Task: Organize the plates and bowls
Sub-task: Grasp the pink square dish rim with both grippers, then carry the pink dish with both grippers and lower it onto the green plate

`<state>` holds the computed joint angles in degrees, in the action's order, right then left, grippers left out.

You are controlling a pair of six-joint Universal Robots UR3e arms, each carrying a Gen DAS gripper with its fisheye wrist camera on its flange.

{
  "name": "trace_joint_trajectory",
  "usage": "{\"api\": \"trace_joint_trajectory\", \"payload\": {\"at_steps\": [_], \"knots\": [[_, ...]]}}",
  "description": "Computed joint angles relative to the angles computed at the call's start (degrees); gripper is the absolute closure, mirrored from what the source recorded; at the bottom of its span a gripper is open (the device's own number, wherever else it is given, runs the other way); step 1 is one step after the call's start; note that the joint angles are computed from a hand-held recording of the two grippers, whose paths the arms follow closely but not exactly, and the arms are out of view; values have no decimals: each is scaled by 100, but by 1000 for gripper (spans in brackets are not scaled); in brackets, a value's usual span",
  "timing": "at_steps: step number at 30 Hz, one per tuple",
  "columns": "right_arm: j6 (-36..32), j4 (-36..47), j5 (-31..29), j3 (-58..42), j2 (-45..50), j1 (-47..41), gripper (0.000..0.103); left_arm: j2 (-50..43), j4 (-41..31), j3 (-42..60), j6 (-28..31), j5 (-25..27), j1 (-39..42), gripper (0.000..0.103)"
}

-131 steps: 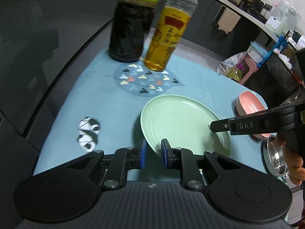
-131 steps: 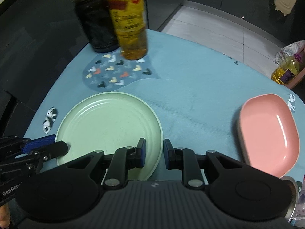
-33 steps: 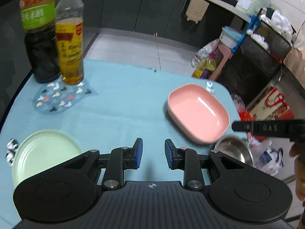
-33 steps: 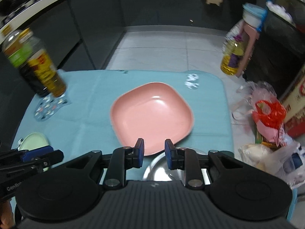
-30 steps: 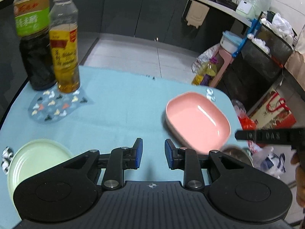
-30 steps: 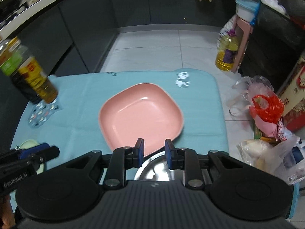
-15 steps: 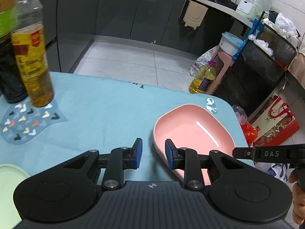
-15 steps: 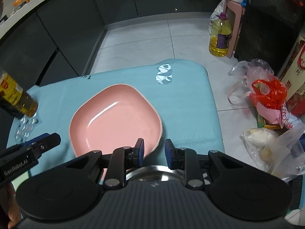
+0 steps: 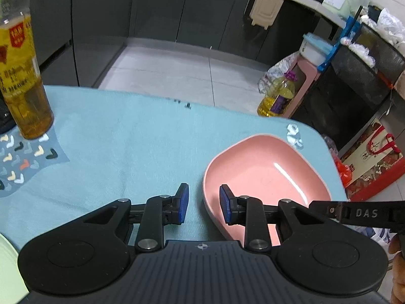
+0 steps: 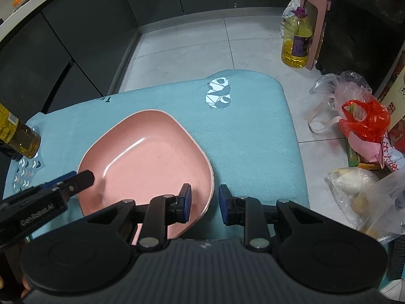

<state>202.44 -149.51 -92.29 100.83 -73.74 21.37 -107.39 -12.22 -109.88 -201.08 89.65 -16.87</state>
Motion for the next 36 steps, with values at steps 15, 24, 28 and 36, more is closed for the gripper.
{"api": "trace_joint_trajectory", "payload": {"at_steps": [15, 24, 28, 36], "knots": [[53, -1, -438, 20, -226, 408, 103, 626, -487, -252, 450, -296, 135, 89], [117, 120, -674, -80, -505, 939, 103, 2226, -639, -1295, 717, -476, 529, 88], [203, 185, -723, -210, -459, 1245, 103, 3000, -975, -1752, 854, -581, 805, 88], [225, 518, -1073, -857, -111, 1871, 103, 4964, -2529, -2463, 1580, -1129, 1849, 86]]}}
